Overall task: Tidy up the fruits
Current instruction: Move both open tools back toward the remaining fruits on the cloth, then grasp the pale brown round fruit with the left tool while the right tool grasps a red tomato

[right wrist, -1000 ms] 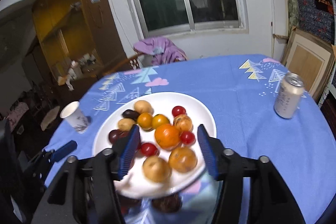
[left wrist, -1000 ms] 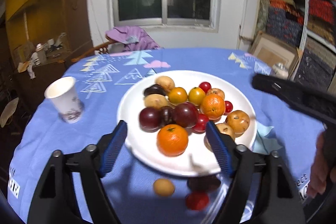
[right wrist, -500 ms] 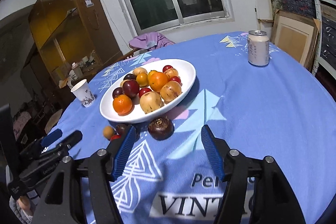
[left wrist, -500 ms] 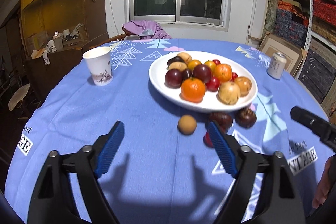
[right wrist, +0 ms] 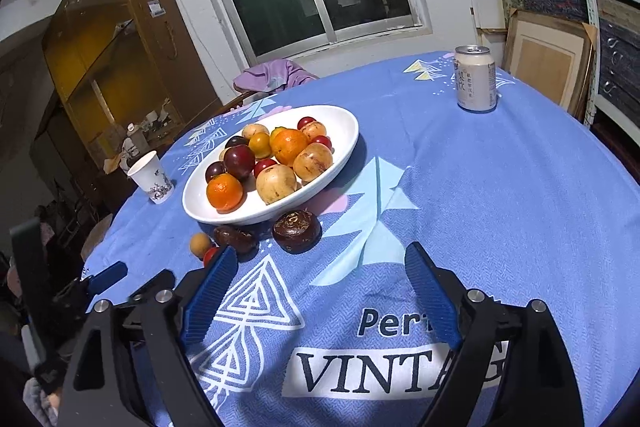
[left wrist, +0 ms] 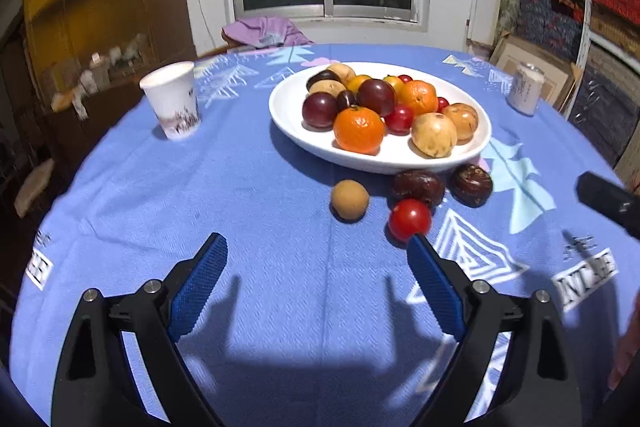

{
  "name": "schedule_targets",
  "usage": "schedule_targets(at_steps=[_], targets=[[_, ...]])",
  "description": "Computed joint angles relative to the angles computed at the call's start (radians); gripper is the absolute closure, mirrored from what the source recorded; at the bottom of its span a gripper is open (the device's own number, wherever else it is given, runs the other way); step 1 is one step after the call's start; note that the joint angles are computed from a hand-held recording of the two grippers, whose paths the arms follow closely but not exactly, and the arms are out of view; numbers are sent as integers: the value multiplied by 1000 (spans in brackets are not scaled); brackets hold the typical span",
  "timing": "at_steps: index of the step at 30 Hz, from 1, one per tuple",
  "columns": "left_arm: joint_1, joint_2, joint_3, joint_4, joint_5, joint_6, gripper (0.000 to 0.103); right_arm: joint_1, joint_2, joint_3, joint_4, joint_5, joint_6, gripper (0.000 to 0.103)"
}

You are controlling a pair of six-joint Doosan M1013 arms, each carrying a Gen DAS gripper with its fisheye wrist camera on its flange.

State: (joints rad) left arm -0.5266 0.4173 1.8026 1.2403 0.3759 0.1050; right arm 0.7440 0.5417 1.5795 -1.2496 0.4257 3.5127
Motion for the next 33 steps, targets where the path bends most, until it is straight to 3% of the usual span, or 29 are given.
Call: schedule_targets(at_steps=[2,11,17,23,33], targets=[[0,12,-14,1,23,1,14,1,-2,3,-18,-1,14,16],[45,55,-89,-333,-25,301,14,4,-3,3,-20,-6,1,16],[49,69,-113,-426,-31,409,16,6,-1,-2,0,-5,-28,16],[64,92,-151,-660,-28,644,33,6,4,-10,33,2,-68,15],[74,103,-164,-794,-58,780,48,6,12,-21,80,6,-126,15]])
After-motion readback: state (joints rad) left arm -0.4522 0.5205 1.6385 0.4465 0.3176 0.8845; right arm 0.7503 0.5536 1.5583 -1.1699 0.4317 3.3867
